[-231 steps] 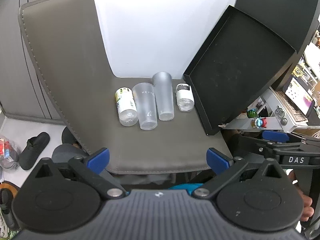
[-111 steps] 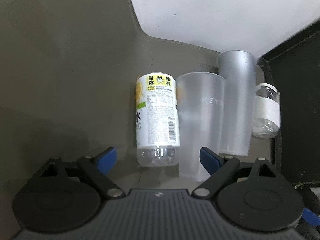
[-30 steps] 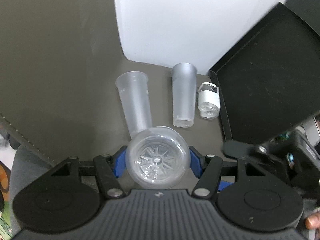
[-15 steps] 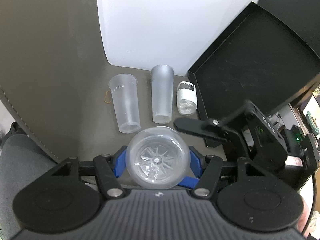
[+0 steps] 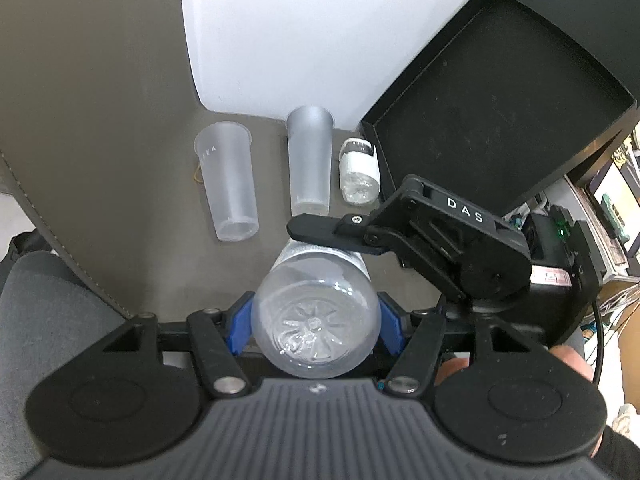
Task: Flip cup upright
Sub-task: 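Open the left gripper while the right gripper rotates the bottle upright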
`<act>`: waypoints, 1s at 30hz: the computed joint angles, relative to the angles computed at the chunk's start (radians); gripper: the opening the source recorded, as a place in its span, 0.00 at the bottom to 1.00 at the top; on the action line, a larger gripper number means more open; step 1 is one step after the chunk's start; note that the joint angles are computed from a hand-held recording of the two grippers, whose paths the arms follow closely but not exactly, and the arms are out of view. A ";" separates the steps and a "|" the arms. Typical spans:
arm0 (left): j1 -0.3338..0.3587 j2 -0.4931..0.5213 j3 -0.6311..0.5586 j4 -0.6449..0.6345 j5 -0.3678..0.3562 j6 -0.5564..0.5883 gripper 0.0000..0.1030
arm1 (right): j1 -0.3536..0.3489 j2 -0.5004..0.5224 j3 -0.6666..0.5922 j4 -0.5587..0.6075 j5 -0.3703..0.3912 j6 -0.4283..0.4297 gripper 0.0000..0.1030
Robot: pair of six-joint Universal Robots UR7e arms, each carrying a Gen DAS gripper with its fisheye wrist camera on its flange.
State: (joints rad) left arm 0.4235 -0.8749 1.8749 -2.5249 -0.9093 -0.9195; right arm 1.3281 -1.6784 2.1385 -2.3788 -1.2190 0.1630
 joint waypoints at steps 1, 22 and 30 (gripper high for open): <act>0.001 -0.005 0.006 -0.005 -0.013 0.002 0.60 | -0.002 -0.003 0.000 -0.001 -0.004 -0.008 0.77; 0.048 0.040 -0.087 0.191 -0.063 -0.014 0.64 | 0.058 -0.036 -0.025 -0.149 -0.216 -0.214 0.62; 0.061 0.012 -0.085 0.227 -0.046 -0.050 0.64 | 0.137 -0.009 -0.018 -0.264 -0.404 -0.368 0.62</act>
State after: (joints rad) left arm 0.4843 -0.8631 1.7900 -2.2975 -0.9554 -0.9696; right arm 1.4656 -1.6869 2.1202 -2.6433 -1.6226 -0.2046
